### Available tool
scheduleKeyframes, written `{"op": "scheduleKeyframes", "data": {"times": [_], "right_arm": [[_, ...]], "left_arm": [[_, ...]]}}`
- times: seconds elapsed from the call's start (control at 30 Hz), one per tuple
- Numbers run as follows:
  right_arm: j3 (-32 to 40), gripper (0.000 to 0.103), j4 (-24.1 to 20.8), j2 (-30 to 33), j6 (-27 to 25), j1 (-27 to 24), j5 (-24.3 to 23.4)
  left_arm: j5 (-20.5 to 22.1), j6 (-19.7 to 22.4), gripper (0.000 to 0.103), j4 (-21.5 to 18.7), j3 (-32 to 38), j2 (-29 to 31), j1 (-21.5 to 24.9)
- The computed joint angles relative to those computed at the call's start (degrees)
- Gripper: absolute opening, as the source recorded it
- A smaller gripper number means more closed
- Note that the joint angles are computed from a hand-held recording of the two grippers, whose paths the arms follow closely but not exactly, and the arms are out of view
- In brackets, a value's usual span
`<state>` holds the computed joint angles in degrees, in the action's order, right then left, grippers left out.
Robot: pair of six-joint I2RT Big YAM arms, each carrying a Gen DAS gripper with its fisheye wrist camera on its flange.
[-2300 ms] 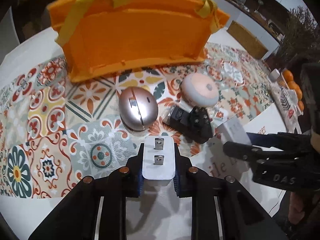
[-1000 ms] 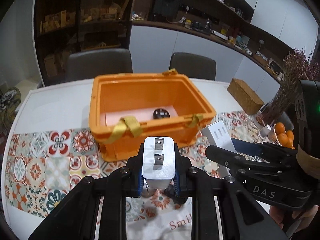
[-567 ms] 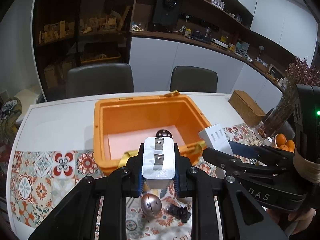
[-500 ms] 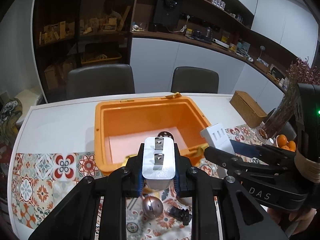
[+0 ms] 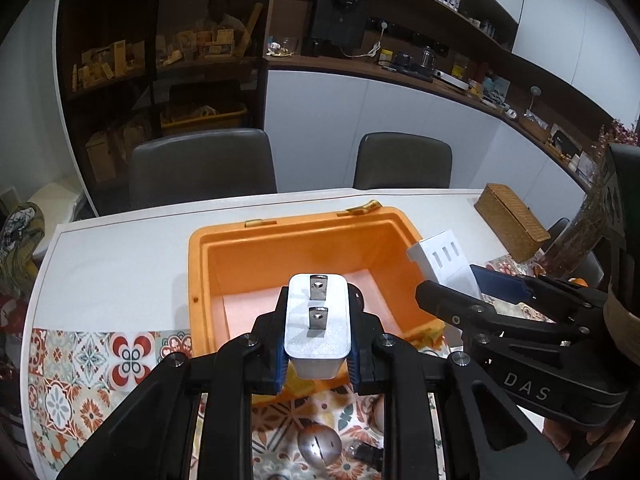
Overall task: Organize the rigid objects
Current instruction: 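Carry the charger and power bank over the orange crate with both grippers, then open both grippers to drop the charger and power bank into the crate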
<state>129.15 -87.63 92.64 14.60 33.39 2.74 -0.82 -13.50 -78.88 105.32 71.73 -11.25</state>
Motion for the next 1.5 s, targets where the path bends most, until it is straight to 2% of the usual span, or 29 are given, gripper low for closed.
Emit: {"op": "scheduleKeyframes", "data": {"times": [0.33, 0.77, 0.83, 0.9, 1.1, 1.2, 1.3, 1.5], "right_arm": [[7.24, 0.052, -4.20, 7.04, -0.76, -1.25, -0.38], [9.31, 0.052, -6.05, 11.01, -0.44, -2.03, -1.38], [9.44, 0.052, -6.33, 11.24, -0.26, -2.15, -1.64], [9.55, 0.052, -6.38, 11.40, -0.20, -2.18, -1.77], [10.36, 0.052, -6.85, 12.11, -0.28, -2.06, -2.26], [11.23, 0.052, -7.47, 12.89, -0.18, -1.96, -2.94], [12.54, 0.052, -8.28, 13.94, -0.30, -1.40, -3.25], [13.81, 0.053, -8.73, 15.29, -1.00, 0.25, -2.29]], "left_arm": [[0.10, 1.63, 0.024, -1.17, 2.25, 4.92, 1.67], [1.08, 1.54, 0.025, -3.12, 3.50, 8.43, 2.57], [1.21, 1.47, 0.031, -4.51, 4.31, 9.04, 2.74], [0.46, 1.40, 0.051, -4.98, 4.40, 9.01, 2.81], [-5.35, 1.57, 0.083, -6.20, 4.03, 8.03, 2.96], [-8.21, 0.87, 0.091, -6.48, 3.58, 7.35, 3.72], [-9.35, -0.60, 0.098, -6.59, 2.77, 6.45, 5.05], [-11.36, -3.56, 0.099, -7.62, 0.36, 4.43, 6.77]]}}
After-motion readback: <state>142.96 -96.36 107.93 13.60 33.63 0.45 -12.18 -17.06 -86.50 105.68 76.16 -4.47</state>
